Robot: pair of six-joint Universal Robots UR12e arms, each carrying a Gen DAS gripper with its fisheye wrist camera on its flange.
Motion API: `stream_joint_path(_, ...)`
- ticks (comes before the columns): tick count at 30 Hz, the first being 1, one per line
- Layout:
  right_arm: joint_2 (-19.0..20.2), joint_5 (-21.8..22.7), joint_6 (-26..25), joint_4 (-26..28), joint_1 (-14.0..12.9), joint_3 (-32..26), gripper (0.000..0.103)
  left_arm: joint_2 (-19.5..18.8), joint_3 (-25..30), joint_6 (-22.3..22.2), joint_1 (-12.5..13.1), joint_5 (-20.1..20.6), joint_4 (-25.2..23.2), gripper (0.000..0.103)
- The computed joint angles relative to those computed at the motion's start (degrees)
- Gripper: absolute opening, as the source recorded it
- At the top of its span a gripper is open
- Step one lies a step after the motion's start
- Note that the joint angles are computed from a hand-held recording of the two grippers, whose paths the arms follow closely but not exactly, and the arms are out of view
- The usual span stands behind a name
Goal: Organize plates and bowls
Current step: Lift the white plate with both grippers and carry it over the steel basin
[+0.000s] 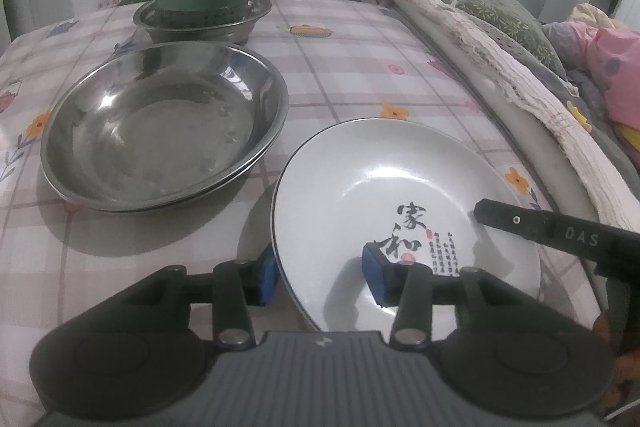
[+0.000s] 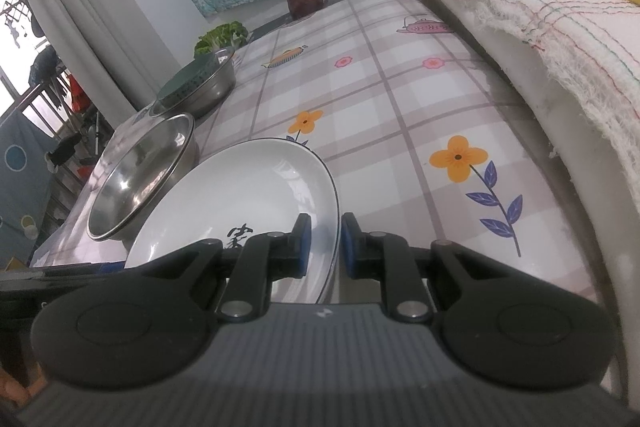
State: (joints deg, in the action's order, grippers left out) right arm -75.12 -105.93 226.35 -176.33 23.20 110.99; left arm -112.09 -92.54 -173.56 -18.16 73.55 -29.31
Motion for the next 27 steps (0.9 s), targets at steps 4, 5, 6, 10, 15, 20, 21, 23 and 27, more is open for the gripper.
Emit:
stream_joint_path(4, 0.01, 0.16, 0.17, -0.1, -0.03, 0.01, 0.015, -0.1, 0.25, 0.21, -0.15, 0.23, -0.32, 0.049)
stream_joint_path(5, 0.03, 0.24, 0.19, -0.08, -0.05, -0.04, 0.015, -0.12, 0.36, 0.09, -0.17, 0.38, -0.48, 0.049)
stream_joint_path(6, 0.05, 0.4, 0.14, -0.06, -0.07, -0.09, 0.016, -0.12, 0.39, -0.02, -0.19, 0.48, -0.55, 0.048)
stream_joint_path(10, 0.09, 0.55, 0.23, 0.73, -0.03, -0.59, 0.019, 0.08, 0.3, -0.63, -0.18, 0.45, -0.74, 0.048)
stream_joint_path(15, 0.28, 1.22, 0.46, 1.65, -0.29, -1.26, 0.019, 0.52, -0.12, -0.81, 0.05, 0.25, -1.18, 0.048)
stream_joint_path(20, 1.01, 1.87, -0.66, 2.31, -0.48, -2.51, 0.019, 1.04, -0.74, -1.44, 0.48, 0.3, -1.16, 0.048)
stream_joint_path(21, 1.23, 1.96, -1.06, 2.45, -0.47, -2.82, 0.019, 1.1, -0.86, -1.51, 0.57, 0.34, -1.02, 0.048)
stream_joint_path(23, 1.64, 1.98, -1.64, 2.64, -0.43, -3.33, 0.019, 1.11, -0.95, -1.42, 0.7, 0.32, -0.78, 0.048)
stream_joint_path(27, 1.93, 1.2, -2.59, 2.65, -0.19, -3.61, 0.019, 0.97, -0.89, -1.0, 0.59, 0.88, -0.44, 0.048)
